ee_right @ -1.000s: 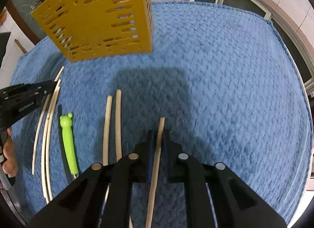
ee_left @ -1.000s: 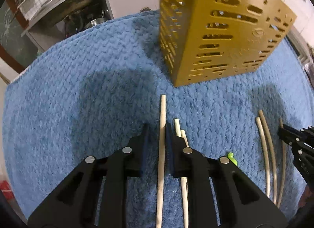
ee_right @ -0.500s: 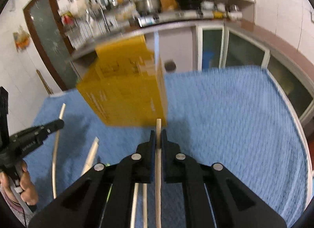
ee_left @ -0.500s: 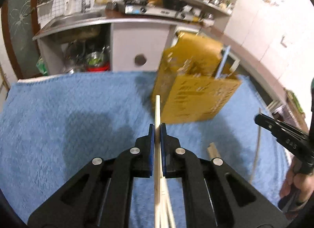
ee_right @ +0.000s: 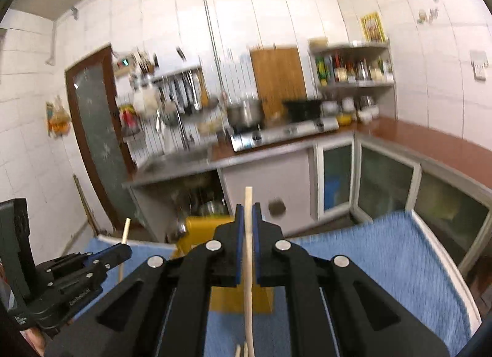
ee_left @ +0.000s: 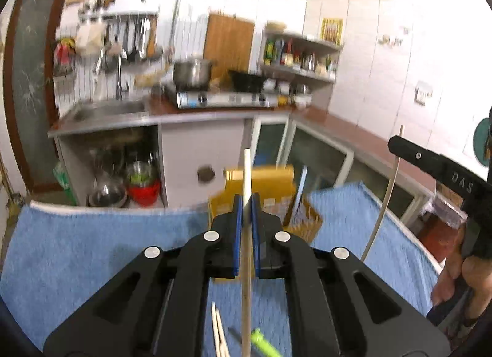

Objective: Organize utensils
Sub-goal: 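Lift both held chopsticks up above the yellow holder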

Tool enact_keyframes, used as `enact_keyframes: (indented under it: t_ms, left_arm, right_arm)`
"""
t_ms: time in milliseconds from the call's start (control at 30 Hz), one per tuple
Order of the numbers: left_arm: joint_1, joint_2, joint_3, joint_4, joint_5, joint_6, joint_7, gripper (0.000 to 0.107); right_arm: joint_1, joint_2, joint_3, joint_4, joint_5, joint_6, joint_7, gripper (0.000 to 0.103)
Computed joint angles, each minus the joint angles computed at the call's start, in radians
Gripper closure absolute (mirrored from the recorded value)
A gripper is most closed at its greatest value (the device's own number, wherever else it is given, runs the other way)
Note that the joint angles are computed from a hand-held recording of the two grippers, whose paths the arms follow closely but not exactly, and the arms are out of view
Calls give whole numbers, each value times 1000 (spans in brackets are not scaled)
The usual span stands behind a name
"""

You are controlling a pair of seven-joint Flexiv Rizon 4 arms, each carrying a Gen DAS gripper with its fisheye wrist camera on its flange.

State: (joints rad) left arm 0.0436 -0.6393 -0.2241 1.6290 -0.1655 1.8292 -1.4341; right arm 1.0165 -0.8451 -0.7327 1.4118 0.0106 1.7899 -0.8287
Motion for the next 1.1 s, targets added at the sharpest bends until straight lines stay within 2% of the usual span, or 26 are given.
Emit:
enact_keyframes:
  t_ms: [67, 133, 200, 233, 300, 433, 500, 600, 667, 767, 833, 933, 1000, 1100]
  left_arm:
    - [-47, -15, 51, -36, -13, 53, -8, 103]
    - [-60, -24, 60, -58, -8, 93, -11, 103]
    - [-104, -50, 108, -116, -29, 113, 0, 103]
    - [-130, -68, 137, -151, -46, 123, 10, 103]
    - [-141, -101, 145, -211, -48, 132, 32, 103]
    - [-126, -167, 114, -317, -45, 130, 54, 103]
    - [-94, -200, 61, -365, -16, 132, 51, 103]
    - [-26, -248, -46, -418, 64, 143, 26, 102]
    - [-11, -269, -68, -436, 88, 146, 10, 103]
    - [-9, -311, -71, -477, 104, 155, -12, 103]
    - [-51, -330, -4, -508, 59, 166, -8, 103]
    - [-35, -328, -30, -525, 87, 158, -14, 103]
    - [-50, -326, -6, -534, 84, 200, -15, 103]
    - [-91, -359, 48, -603, 44, 212, 5, 103]
  right_arm:
    - [18, -27, -46, -20, 27, 29, 10, 97]
    - [28, -54, -79, -46, 58, 53, 6, 97]
    - [40, -107, -137, -94, 112, 66, 6, 97]
    - [33, -121, -139, -114, 128, 74, 1, 97]
    - [26, -157, -162, -161, 169, 78, -4, 97]
    - [-15, -250, -216, -296, 254, 76, 16, 97]
    - [-41, -285, -225, -356, 284, 81, 30, 97]
    - [-29, -343, -303, -390, 345, 69, 53, 97]
    - [-26, -380, -352, -409, 357, 49, 77, 97]
    - [-46, -393, -335, -425, 308, 36, 101, 97]
    - [-56, -396, -322, -427, 282, 32, 119, 97]
    - [-61, -397, -317, -417, 269, 41, 137, 97]
    - [-63, -399, -323, -418, 274, 45, 145, 97]
    - [-67, -396, -313, -419, 274, 50, 141, 97]
